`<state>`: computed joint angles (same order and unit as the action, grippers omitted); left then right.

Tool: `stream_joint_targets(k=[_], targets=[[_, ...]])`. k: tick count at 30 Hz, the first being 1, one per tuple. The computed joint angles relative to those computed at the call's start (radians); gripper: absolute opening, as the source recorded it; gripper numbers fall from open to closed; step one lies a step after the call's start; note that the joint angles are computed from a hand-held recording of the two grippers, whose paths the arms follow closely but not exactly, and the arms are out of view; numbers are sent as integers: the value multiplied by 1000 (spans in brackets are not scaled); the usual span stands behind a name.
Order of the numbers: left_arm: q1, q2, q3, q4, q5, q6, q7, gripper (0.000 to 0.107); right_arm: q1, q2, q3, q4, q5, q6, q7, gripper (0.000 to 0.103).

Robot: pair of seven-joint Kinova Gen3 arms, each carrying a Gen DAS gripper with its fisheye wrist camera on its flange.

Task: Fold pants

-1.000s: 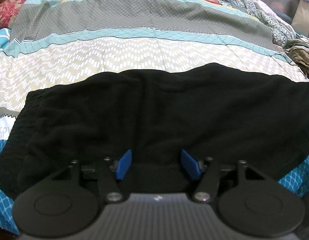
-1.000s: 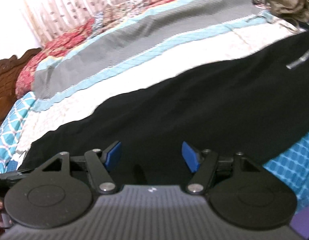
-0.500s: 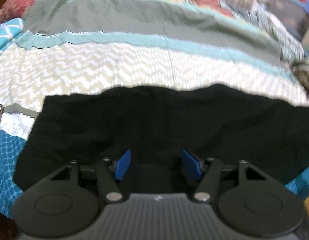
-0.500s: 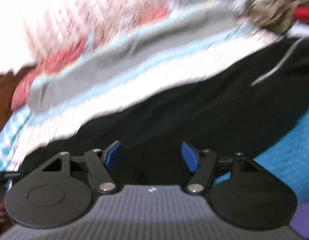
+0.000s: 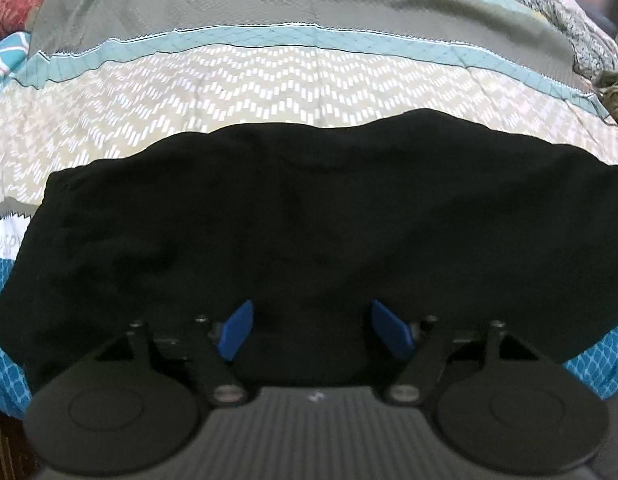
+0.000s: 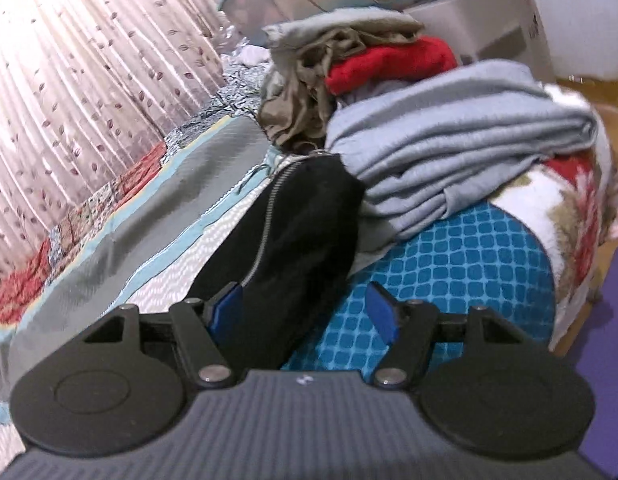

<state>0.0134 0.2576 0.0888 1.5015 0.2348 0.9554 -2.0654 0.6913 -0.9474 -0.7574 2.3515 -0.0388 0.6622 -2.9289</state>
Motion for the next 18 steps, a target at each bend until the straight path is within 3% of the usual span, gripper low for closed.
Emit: stream_joint_targets(k=[7, 9, 11, 12, 18], targets=[[1, -4, -6, -6, -13, 12, 17, 68, 39, 24, 14, 12, 33, -45, 10, 68], [2, -10, -5, 4, -14, 4, 16, 68, 43, 51, 22, 15, 60, -68, 36, 49], [-1, -8, -4, 3, -8, 3, 14, 68, 21, 100, 50, 14, 81, -84, 65, 16], [-8, -8, -2, 3, 6, 6, 5, 68, 0, 115, 70, 10, 87, -91, 75, 9], [-77, -16, -3, 6, 113, 36, -72, 67, -64, 110, 40, -96, 127, -84, 125, 6]])
